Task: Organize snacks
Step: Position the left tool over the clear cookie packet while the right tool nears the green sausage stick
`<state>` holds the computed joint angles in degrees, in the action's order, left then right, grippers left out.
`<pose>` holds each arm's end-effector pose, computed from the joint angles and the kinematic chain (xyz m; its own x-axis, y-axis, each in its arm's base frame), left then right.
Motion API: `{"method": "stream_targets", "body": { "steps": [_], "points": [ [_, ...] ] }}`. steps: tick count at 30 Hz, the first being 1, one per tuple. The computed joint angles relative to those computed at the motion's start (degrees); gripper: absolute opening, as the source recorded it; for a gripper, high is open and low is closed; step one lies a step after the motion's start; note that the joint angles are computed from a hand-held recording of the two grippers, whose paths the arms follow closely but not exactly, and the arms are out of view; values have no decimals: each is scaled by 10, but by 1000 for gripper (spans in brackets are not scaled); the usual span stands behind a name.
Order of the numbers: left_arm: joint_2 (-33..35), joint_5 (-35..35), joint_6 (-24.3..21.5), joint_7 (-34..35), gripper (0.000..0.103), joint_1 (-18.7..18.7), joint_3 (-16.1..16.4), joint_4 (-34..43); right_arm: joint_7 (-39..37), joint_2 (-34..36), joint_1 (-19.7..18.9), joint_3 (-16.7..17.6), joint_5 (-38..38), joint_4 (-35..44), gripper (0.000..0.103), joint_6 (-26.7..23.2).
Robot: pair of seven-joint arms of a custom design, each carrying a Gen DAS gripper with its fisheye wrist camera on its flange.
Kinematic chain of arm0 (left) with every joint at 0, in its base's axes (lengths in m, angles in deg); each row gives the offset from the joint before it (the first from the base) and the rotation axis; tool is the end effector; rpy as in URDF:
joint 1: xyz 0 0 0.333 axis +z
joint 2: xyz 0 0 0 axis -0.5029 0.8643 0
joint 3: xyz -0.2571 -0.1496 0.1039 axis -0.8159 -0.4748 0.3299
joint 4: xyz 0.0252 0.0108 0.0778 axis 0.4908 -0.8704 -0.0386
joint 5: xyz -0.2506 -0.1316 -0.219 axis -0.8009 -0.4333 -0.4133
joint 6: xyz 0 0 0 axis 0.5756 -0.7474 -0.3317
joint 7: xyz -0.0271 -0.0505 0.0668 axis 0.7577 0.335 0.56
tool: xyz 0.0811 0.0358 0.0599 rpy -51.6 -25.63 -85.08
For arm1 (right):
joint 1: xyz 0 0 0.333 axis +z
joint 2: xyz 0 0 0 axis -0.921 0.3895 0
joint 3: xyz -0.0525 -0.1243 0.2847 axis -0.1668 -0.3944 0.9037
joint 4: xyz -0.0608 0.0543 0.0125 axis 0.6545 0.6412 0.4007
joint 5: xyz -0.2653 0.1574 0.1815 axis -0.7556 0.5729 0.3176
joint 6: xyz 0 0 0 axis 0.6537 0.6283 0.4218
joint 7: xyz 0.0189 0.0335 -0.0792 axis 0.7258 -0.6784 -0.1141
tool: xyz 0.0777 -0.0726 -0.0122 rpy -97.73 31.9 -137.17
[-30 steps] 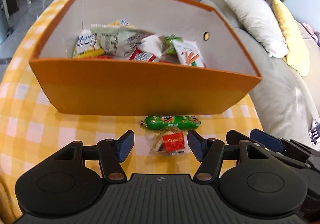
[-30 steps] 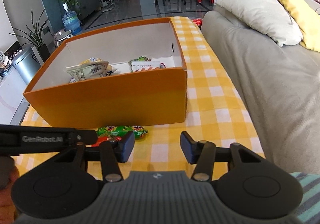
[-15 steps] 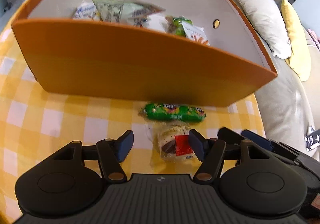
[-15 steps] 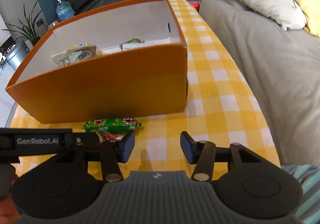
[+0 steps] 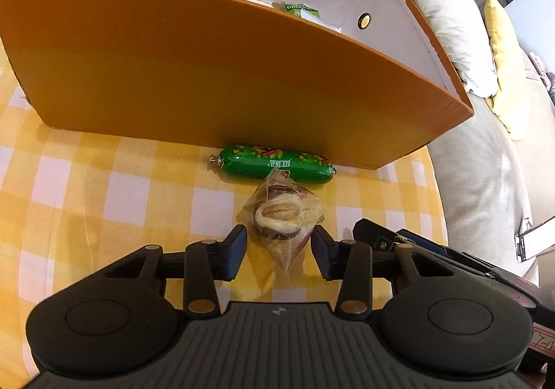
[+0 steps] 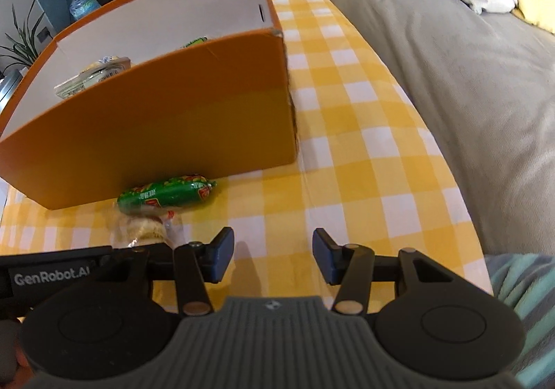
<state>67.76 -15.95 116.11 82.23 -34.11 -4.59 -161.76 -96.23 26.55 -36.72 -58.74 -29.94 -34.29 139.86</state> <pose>0.5132 -0.1189 0.4969 -0.3740 -0.8323 0.4091 -0.9118 0.2494 -0.3262 0.4274 0.3467 0.4936 -0.5187 -0.8443 -0.1347 -0.7178 0.5156 -0.4679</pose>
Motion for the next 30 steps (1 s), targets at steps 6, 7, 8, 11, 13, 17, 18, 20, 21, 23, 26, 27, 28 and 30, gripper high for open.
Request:
{"method": "stream_targets", "body": {
  "steps": [6,7,8,11,13,17,18,20,21,23,26,27,28,30],
  "points": [
    [-14,-7,6,25,32,1,2,-12,1,-3,0,1,-4,-3,49,7],
    [-15,1,2,25,31,1,3,-11,0,-3,1,2,-9,-2,49,6],
    [-16,15,0,20,30,2,3,-8,-1,-3,1,2,-13,-2,49,10],
    [-26,61,6,6,28,3,3,-8,-14,-5,-1,1,-27,-9,49,40],
    [-30,73,4,3,28,6,8,-5,-24,-3,0,2,-46,-9,49,52],
    [-31,98,7,-16,28,16,16,2,-64,11,1,-1,-86,0,52,77],
    [-30,98,7,-19,28,18,18,3,-77,16,1,-3,-94,3,57,84],
    [-27,97,8,-26,28,24,22,6,-98,26,1,-7,-100,8,62,101],
    [-26,98,10,-30,28,26,23,6,-108,31,0,-10,-102,10,62,109],
    [-24,100,12,-35,28,30,24,6,-125,40,0,-16,-107,13,62,127],
    [-24,96,10,-34,28,32,24,4,-142,53,0,-25,-115,18,68,150],
    [-23,95,10,-33,28,33,24,5,-144,58,0,-28,-114,17,69,159],
    [-23,92,10,-28,28,33,25,5,-147,61,-1,-30,-111,18,69,167],
    [-23,91,11,-27,28,34,25,3,-156,65,0,-32,-97,20,68,178]
  ]
}}
